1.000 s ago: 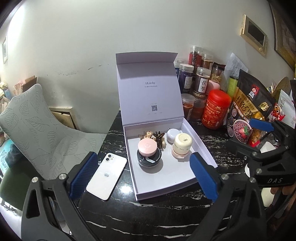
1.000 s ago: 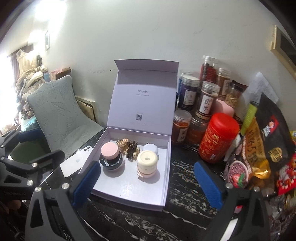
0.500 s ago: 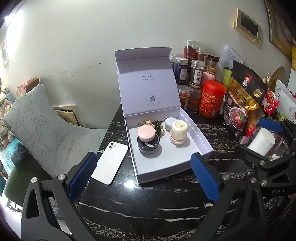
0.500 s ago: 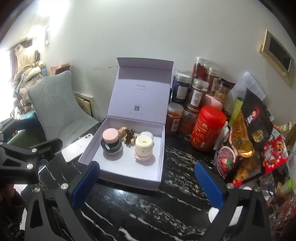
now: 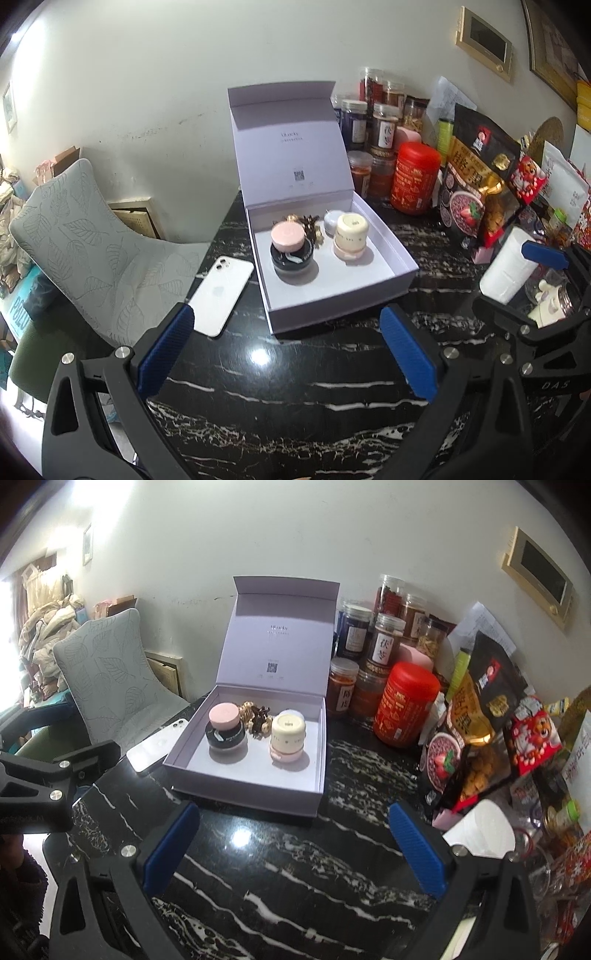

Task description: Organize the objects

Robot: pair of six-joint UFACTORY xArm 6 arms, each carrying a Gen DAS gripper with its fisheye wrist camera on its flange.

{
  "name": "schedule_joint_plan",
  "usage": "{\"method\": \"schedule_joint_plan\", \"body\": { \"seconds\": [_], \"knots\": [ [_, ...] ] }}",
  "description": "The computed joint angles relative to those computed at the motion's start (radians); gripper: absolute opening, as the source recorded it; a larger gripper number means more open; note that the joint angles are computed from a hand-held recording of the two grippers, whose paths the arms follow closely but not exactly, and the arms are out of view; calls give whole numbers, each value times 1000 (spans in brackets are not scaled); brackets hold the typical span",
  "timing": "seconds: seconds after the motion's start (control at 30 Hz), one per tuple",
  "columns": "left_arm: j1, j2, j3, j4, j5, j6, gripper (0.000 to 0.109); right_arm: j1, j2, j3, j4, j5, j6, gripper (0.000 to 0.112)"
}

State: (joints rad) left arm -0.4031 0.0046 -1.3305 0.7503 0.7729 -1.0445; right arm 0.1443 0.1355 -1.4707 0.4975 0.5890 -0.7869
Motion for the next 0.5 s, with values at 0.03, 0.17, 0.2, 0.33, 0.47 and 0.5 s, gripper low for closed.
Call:
{"method": "schedule_joint_plan", "body": {
  "seconds": [0.03,0.17,0.2,0.33,0.47,0.5],
  "knots": [
    [-4,-2,8,-8,1,5,101,-1,-6,11,-7,-5,9,103],
    [-19,-15,39,1,4,-13,101,-7,-26,45,0,-3,4,103],
    [-21,-18,44,1,6,-16,101,-7,-32,55,-4,-3,1,103],
    [-28,-22,58,-10,5,-13,101,-10,-39,74,-17,1,5,103],
    [-30,-23,69,-32,-8,-7,101,-13,-49,92,-8,1,-5,103],
    [-29,-24,72,-37,-13,-6,101,-13,-50,94,-8,2,-7,103]
  ]
}}
